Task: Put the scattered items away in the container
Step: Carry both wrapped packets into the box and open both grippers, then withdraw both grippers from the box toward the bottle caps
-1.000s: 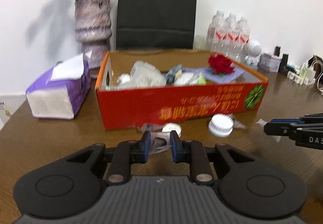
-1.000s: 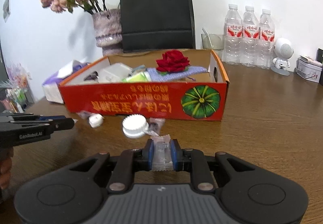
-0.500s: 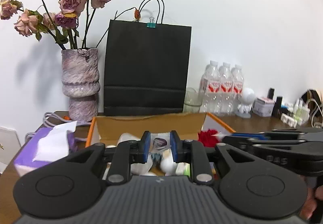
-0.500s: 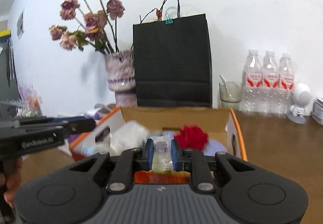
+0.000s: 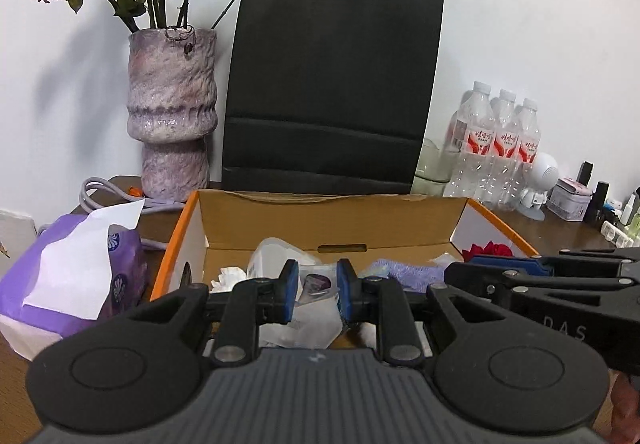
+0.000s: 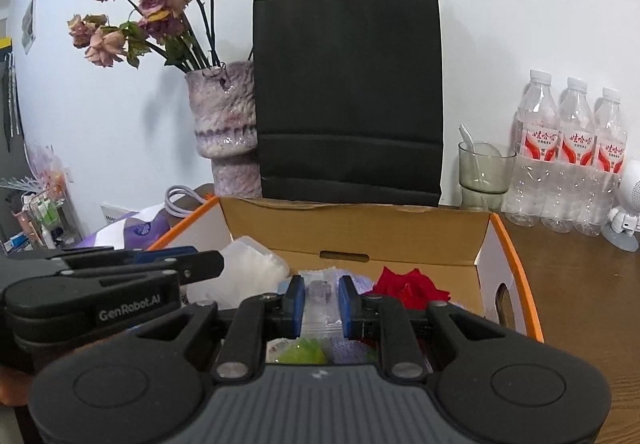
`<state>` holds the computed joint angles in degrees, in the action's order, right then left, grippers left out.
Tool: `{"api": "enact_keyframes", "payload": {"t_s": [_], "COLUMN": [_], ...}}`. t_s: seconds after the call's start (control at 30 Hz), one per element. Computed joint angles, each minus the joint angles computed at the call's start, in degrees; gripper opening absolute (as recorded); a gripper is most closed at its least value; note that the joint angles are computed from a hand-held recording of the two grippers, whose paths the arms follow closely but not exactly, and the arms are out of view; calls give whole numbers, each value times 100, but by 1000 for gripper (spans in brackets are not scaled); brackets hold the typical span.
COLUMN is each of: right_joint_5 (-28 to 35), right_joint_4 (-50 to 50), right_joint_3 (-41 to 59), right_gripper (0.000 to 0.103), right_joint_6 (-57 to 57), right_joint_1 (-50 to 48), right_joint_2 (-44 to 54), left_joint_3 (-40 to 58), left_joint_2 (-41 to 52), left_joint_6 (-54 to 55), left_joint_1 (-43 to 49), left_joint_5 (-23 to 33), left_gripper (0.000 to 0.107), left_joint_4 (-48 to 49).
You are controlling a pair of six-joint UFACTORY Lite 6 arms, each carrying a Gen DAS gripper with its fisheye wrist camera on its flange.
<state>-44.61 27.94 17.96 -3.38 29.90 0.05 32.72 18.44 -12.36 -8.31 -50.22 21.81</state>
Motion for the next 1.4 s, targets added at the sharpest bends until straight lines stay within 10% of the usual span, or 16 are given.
{"api": "enact_keyframes", "payload": {"t_s": [0.13, 0.17, 0.2, 0.3, 1.4], "right_joint_5": [114, 200, 314, 321, 838], "right_joint_4": [139, 168, 156, 955, 1747], "right_joint_3": [-2, -8, -25, -130, -795], "right_gripper": [24, 35, 69, 103, 103], "right_joint_6": [-147, -210, -266, -889, -1829], "right_joint_1": [22, 10, -15, 170, 262], "right_joint_2": [-64, -134, -237, -608, -2365], "left_joint_3": [-87, -112, -156, -308, -1102], "left_joint_2": [-89, -142, -233, -446, -1683], "left_joint_6": [21, -6, 44, 130, -604], "left_joint_1": [-45, -34, -64, 13, 190], "left_joint_5": [34, 60, 119, 10, 62], "left_gripper": [34, 61, 85, 103, 103], "left_joint_4": [-181, -230, -465, -740, 81]}}
